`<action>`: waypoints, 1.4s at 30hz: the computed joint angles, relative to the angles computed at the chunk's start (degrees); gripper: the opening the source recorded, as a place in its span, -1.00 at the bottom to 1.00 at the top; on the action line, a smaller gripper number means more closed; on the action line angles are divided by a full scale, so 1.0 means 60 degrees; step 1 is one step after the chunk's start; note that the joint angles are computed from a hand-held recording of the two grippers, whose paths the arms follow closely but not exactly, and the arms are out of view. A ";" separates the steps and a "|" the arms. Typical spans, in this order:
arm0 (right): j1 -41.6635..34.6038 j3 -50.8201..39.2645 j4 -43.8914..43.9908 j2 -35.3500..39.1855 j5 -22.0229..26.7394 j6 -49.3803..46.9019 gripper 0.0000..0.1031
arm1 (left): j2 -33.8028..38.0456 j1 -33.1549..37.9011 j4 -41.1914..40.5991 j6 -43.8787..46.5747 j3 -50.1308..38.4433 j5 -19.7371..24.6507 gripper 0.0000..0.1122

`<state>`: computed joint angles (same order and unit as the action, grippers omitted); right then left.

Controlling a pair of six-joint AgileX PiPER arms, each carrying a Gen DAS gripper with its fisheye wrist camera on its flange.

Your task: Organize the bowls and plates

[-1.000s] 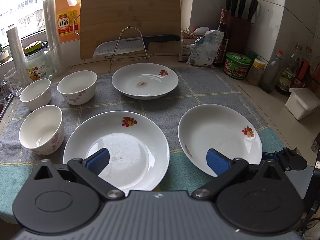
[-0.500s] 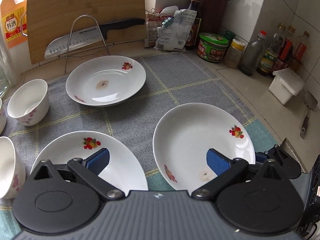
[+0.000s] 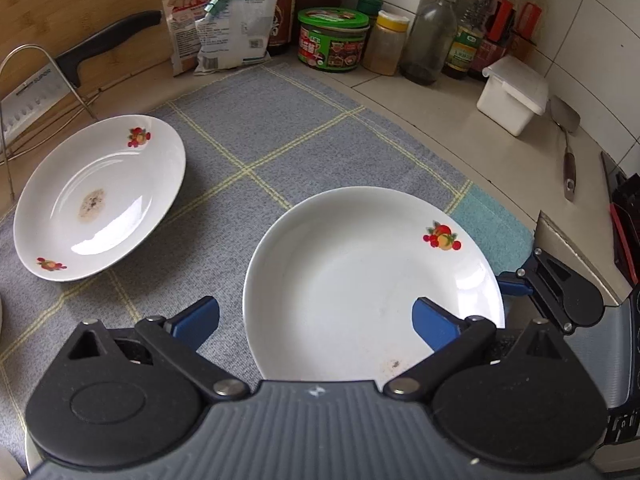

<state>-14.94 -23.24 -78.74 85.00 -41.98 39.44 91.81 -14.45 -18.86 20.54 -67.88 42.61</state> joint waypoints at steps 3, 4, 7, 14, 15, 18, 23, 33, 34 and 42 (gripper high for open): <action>0.0085 0.0054 0.0121 -0.0081 0.0112 0.0010 1.00 | 0.0553 0.0318 -0.0721 0.0992 -0.0507 0.0588 0.76; 0.0135 0.0043 0.0118 -0.0135 0.0232 0.0114 1.00 | 0.0705 0.0396 -0.0912 0.1286 -0.0645 0.0729 0.74; 0.0342 0.0126 0.0328 -0.0335 0.0532 0.0280 1.00 | 0.1060 0.0502 -0.1100 0.1637 -0.1025 0.1033 0.70; 0.0366 -0.0124 -0.0238 -0.0310 0.0659 0.0797 1.00 | 0.1690 0.0487 -0.1025 0.1396 -0.1770 0.1585 0.66; 0.0331 -0.0187 -0.0348 -0.0245 0.0567 0.0858 1.00 | 0.1731 0.0447 -0.0909 0.1251 -0.1839 0.1599 0.64; 0.0026 -0.0296 -0.0704 -0.0077 0.0250 0.0705 1.00 | 0.1879 0.0417 -0.0873 0.1053 -0.2036 0.1718 0.63; -0.0268 -0.0603 -0.1275 0.0222 -0.0145 0.0677 1.00 | 0.2132 0.0387 -0.0782 0.0760 -0.2328 0.1940 0.55; -0.0399 -0.1047 -0.2079 0.0448 -0.0412 0.1101 1.00 | 0.2521 0.0428 -0.0794 0.0617 -0.2849 0.2433 0.54; -0.0381 -0.1132 -0.2217 0.0467 -0.0394 0.1205 1.00 | 0.2530 0.0443 -0.0809 0.0626 -0.2868 0.2467 0.54; -0.0179 -0.1609 -0.3036 0.0481 -0.0169 0.2004 1.00 | 0.2645 0.0397 -0.0691 0.0837 -0.3075 0.2676 0.54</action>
